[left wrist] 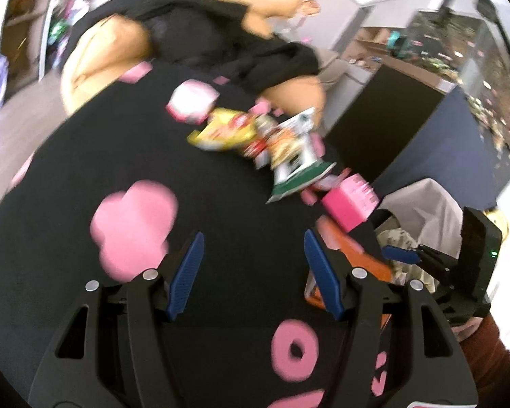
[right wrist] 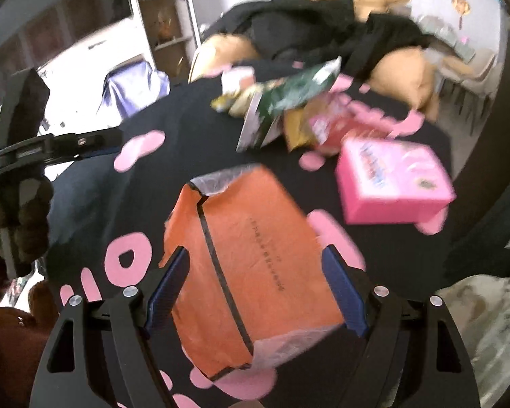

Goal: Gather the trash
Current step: 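Grasp the orange bag on the table with the right tool, then grasp the green snack bag with the left tool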

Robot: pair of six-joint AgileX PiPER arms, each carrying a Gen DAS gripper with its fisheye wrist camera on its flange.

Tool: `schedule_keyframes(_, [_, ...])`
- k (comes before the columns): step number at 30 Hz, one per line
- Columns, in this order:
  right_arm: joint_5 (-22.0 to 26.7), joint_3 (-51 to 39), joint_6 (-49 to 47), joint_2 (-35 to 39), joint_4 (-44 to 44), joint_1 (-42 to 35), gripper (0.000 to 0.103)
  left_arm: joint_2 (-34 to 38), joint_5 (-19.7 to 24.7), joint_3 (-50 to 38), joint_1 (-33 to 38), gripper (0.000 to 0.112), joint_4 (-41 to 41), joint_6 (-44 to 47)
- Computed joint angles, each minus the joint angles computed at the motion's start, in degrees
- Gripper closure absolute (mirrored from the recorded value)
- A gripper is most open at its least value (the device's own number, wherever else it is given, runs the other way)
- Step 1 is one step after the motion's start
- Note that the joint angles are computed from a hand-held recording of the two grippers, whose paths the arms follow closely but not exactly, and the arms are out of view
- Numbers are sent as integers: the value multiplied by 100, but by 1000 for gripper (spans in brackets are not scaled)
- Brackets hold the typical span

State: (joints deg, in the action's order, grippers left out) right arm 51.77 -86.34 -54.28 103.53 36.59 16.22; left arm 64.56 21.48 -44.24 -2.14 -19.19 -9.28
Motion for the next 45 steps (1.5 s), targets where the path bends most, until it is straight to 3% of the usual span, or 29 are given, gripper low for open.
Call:
schedule_keyframes(3, [-104, 120, -162, -215, 222, -203, 27, 717, -163, -786, -244, 54, 215, 202])
schedule_keyframes(6, [-362, 243, -208, -350, 383, -373, 27, 1504, -67, -1726, -385, 54, 11, 616])
schedule_keyframes(8, [-570, 339, -205, -410, 486, -456, 27, 2106, 83, -2493, -558, 54, 405, 429])
schedule_keyframes(10, [-597, 315, -172, -360, 612, -535, 27, 2837, 419, -3437, -794, 54, 1518, -385])
schedule_keyframes(12, [-560, 313, -212, -309, 740, -630, 27, 3677, 1074, -4511, -1029, 54, 2559, -1047])
schedule_keyframes(15, [-461, 301, -227, -236, 788, -735, 27, 4711, 2304, -5913, -1180, 57, 3091, -1194])
schedule_keyframes(16, [-437, 306, -247, -212, 795, -764, 27, 4833, 2413, -6042, -1177, 59, 3145, -1221])
schedule_keyframes(17, [-422, 306, -255, -193, 790, -780, 27, 4878, 2454, -6062, -1143, 69, 3135, -1213])
schedule_keyframes(18, [-414, 304, -262, -167, 780, -800, 27, 4834, 2422, -5966, -1099, 78, 3092, -1201])
schedule_keyframes(25, [103, -24, -351, 157, 1000, -866, 27, 3097, 1559, -3730, -711, 79, 1800, -429])
schedule_keyframes(32, [613, -678, -260, 624, 645, -430, 27, 1450, 1630, -2065, -664, 78, 1257, 252])
schedule_keyframes(36, [827, -1288, 18, 1074, 253, -125, 27, 762, 1669, -1465, -610, 59, 1357, 239])
schedule_keyframes(40, [883, -1736, 488, 1481, -252, 82, 27, 214, 1523, -1043, -246, 53, 929, 541])
schedule_keyframes(45, [1149, -1915, 753, 1681, -226, 57, 27, 93, 1540, -861, 120, 51, 361, 1013])
